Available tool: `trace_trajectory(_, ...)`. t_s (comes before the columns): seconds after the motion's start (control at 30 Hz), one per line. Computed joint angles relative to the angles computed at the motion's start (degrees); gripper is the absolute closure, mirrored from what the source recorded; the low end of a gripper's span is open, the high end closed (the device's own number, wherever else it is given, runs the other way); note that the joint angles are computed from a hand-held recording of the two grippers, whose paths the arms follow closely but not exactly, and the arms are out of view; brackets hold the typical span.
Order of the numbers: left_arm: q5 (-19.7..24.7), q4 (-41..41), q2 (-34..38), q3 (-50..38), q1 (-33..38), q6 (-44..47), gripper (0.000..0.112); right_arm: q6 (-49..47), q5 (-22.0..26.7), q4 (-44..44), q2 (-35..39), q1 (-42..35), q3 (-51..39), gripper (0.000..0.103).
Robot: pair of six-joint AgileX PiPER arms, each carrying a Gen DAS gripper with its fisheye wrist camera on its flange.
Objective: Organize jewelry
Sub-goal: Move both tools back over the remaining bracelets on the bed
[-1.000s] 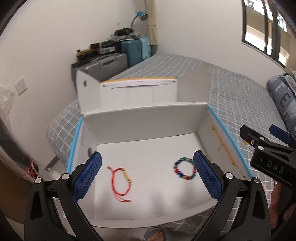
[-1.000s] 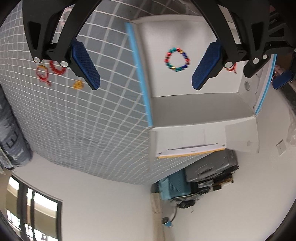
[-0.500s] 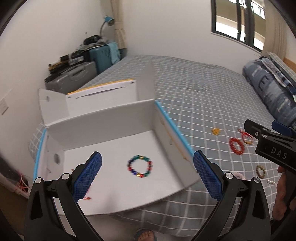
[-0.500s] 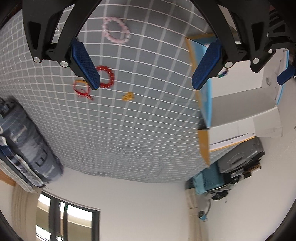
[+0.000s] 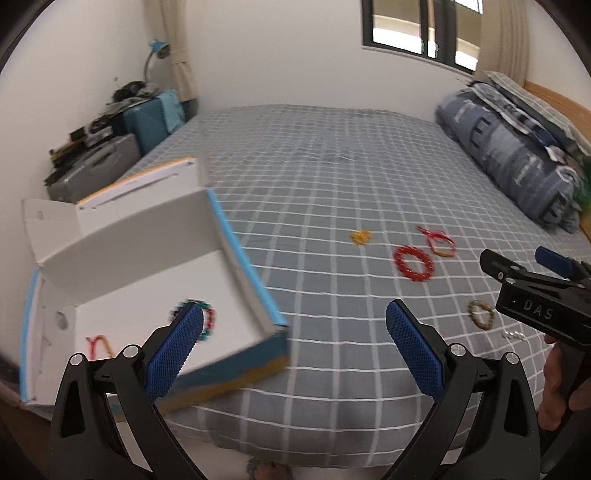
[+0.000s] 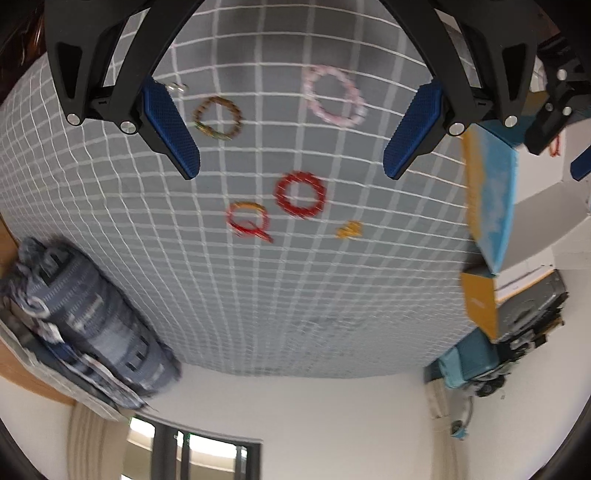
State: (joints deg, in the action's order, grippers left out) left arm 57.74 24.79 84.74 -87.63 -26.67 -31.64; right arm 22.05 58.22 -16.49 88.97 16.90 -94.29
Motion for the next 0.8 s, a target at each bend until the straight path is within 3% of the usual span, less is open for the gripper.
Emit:
trace_trajectory(0.33,-4.54,-2.28,7.09,1.55,-4.85,-2.85,0.015,-5.17,-5.44,4.30,-4.96,-11.65,13.20,0.007)
trace_trajectory(0.8,-4.97,-3.92,18.10,-3.34,-5.77,-2.81,0.015,-17.00,-8.12,13.64,-4.86,-23.54,21.85,0.007)
